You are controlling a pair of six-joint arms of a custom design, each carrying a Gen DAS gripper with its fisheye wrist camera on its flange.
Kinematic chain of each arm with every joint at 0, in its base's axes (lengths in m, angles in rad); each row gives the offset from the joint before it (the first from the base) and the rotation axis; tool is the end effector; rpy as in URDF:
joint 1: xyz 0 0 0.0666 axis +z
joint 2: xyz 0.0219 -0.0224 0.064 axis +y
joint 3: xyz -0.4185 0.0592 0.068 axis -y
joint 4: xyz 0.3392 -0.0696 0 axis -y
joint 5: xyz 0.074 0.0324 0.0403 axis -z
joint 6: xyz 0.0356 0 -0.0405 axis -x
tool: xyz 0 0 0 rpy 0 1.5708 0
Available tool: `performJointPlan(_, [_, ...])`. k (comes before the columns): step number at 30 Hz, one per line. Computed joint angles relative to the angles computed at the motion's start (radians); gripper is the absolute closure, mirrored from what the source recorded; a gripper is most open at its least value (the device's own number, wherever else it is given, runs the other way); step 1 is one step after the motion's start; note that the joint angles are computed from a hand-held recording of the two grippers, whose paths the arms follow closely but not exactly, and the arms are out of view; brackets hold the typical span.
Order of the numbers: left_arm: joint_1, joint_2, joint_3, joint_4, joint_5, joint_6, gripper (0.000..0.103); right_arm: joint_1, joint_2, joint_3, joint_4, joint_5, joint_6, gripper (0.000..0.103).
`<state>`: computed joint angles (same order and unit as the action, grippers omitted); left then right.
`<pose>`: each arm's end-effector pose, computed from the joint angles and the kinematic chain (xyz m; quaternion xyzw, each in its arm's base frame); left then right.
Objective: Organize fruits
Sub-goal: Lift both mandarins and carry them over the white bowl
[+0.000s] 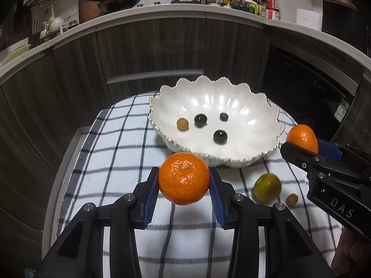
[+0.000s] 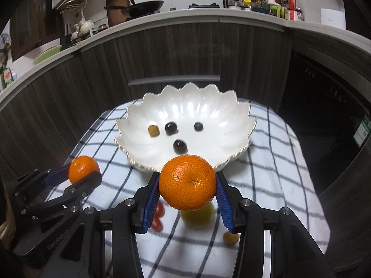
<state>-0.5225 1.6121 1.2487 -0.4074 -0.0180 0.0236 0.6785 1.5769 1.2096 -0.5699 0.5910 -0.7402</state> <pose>0.4357 -0.2506 0.3489 0.2240 0.8934 -0.0970 0.3772 0.3787 0.2793 0.3433 0.1187 0.9058 -0.0159 0.4064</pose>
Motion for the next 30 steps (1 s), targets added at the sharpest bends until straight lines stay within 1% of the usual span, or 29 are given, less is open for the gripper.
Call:
performJointPlan(10, [-0.004,0.046,0.099,-0.035,0.002,0.009,0.062,-0.048,-0.008,0.045,-0.011,0.037,0.074,0.056])
performJointPlan(22, [0.002,0.116,0.204,-0.077,0.000,0.016,0.062,-0.106,0.015,0.086,0.009,0.022,0.136,0.056])
performJointPlan(30, [0.005,0.166,0.267,-0.103,0.003,0.020,0.062,-0.139,0.038,0.110,0.023,-0.003,0.165,0.056])
